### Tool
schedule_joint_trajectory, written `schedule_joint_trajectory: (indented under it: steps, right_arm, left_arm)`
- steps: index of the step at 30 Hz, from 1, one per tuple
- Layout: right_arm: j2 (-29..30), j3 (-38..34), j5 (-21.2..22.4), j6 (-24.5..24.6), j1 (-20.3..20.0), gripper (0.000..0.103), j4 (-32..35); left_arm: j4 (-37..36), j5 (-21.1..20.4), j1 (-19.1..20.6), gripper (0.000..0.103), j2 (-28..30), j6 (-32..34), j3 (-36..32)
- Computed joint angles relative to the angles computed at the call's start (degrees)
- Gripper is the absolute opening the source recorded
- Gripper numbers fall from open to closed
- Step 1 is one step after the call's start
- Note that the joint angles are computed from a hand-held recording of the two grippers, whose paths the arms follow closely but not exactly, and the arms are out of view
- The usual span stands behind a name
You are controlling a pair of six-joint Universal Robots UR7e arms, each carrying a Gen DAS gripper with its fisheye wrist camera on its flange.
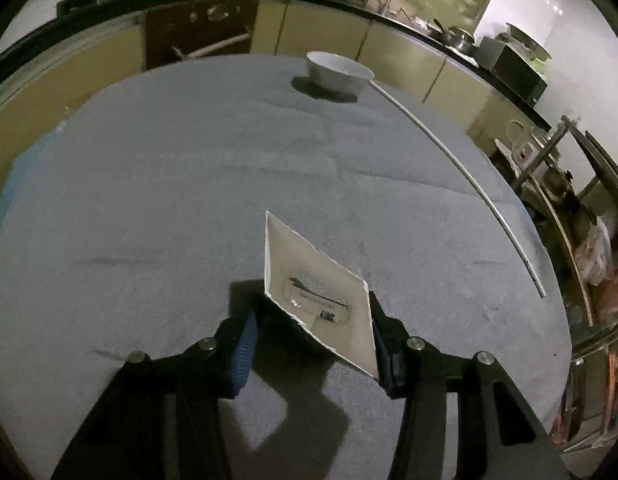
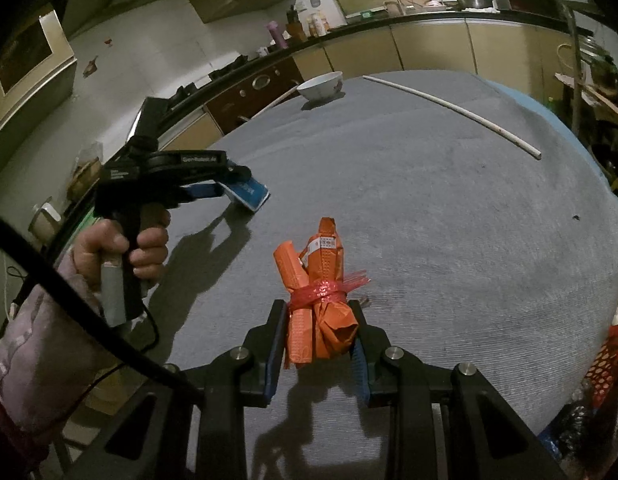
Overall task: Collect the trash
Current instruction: 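Carry the blue box and orange wrapper toward the red basket with both tools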
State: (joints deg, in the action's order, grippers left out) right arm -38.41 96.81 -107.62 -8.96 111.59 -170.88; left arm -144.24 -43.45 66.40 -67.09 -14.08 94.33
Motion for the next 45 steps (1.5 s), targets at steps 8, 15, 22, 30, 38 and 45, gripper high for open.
schedule_joint_trajectory:
  steps: [8, 15, 22, 30, 38, 45]
  right_arm:
    - [-0.34, 0.80, 0.09, -0.67, 0.55, 0.031, -1.62]
    - [-1.58, 2.65, -0.41, -0.11, 0.95, 0.031, -3.88]
    - [-3.37, 4.95, -0.44, 0.01, 1.40, 0.031, -6.09]
    - [-6.07, 8.02, -0.27, 0.42, 1.69, 0.031, -7.78]
    - [-7.80, 10.17, -0.95, 1.54, 1.50, 0.031, -8.61]
    - [-8.65, 11.11, -1.63, 1.98, 1.14, 0.031, -9.52]
  left_arm:
    - [2.88, 8.63, -7.01, 0.050, -3.87, 3.78, 6.98]
    - [7.46, 14.28, -13.23, 0.050, -7.13, 1.07, 13.77]
    - [8.93, 16.17, -17.89, 0.050, -9.06, -0.46, 18.09]
    - [10.15, 16.09, -20.41, 0.050, -8.86, -1.76, 19.46]
    - [12.04, 15.92, -21.40, 0.050, -8.05, -3.16, 19.63]
    - [12.99, 15.46, -21.73, 0.050, -7.54, -4.01, 19.79]
